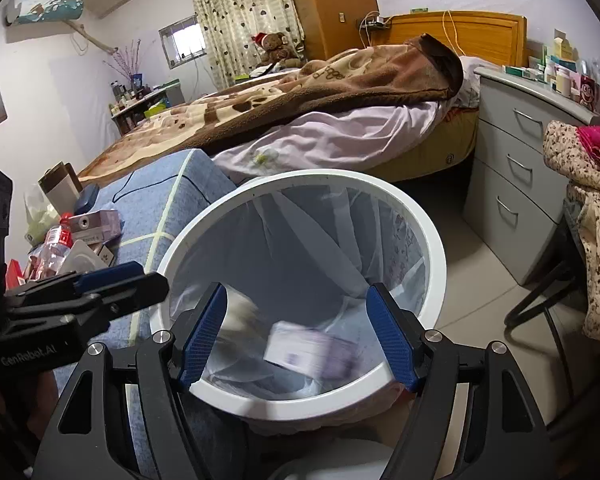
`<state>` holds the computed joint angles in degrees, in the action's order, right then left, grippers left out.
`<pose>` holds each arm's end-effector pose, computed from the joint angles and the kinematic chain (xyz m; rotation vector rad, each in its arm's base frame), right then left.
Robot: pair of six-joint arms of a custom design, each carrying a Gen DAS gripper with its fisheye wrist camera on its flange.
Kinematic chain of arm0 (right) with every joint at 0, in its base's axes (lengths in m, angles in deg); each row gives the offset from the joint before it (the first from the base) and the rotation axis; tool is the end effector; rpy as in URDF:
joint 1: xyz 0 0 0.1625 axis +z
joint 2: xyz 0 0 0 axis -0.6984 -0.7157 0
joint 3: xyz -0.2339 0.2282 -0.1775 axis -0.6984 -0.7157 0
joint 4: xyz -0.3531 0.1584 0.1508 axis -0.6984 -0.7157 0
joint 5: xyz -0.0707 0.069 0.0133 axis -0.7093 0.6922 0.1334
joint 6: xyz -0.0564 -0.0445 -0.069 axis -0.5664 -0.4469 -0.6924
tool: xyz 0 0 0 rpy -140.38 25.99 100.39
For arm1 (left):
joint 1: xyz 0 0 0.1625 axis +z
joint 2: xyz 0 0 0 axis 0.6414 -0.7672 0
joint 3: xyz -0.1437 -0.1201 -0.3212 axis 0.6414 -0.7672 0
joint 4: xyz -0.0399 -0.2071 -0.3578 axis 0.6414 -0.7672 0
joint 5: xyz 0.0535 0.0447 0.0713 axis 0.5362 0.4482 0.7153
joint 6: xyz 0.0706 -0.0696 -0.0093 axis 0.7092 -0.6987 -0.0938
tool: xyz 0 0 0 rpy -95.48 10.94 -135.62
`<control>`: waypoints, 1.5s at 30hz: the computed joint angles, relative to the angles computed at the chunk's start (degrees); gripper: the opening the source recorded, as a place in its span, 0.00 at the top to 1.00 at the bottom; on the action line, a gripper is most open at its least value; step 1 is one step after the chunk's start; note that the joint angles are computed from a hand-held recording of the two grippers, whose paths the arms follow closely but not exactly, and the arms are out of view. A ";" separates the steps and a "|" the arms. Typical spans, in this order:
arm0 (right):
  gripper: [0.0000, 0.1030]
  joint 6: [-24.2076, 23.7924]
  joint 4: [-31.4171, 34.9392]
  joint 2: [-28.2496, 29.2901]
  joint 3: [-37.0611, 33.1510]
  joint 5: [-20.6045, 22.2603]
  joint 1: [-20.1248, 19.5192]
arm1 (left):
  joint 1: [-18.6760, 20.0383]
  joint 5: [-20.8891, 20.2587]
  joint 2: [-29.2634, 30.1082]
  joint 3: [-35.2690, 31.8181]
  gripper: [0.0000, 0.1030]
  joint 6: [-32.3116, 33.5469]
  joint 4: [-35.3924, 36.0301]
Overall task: Collect trash
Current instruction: 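Carry cup and box over the white wastebasket and open both tools to drop them, then move both open tools back over the table toward the remaining trash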
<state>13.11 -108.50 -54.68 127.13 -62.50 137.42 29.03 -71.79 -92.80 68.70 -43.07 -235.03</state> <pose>0.1437 -0.7183 0.0255 0.5560 -2.4902 0.9122 -0.1010 -0.7536 0.0857 0.5718 2.5635 -0.8330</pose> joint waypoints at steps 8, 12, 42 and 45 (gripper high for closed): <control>0.28 -1.71 -0.61 -1.12 1.58 1.06 0.92 | -0.54 2.63 -3.17 4.71 0.50 -1.65 -4.60; 0.28 -3.19 -0.80 -2.03 3.20 3.50 1.41 | -1.37 6.48 -5.36 8.76 0.50 -1.71 -8.69; 0.26 -6.06 10.28 -0.96 3.78 9.39 6.96 | -1.73 26.76 -23.13 34.68 0.45 -8.14 -28.15; 0.26 -5.92 11.69 0.33 1.85 9.41 7.31 | -0.92 27.12 -24.16 34.62 0.45 -9.30 -27.79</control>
<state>7.18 -96.82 -54.35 128.98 -53.09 144.73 28.12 -44.67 -116.96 103.32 -52.37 -262.82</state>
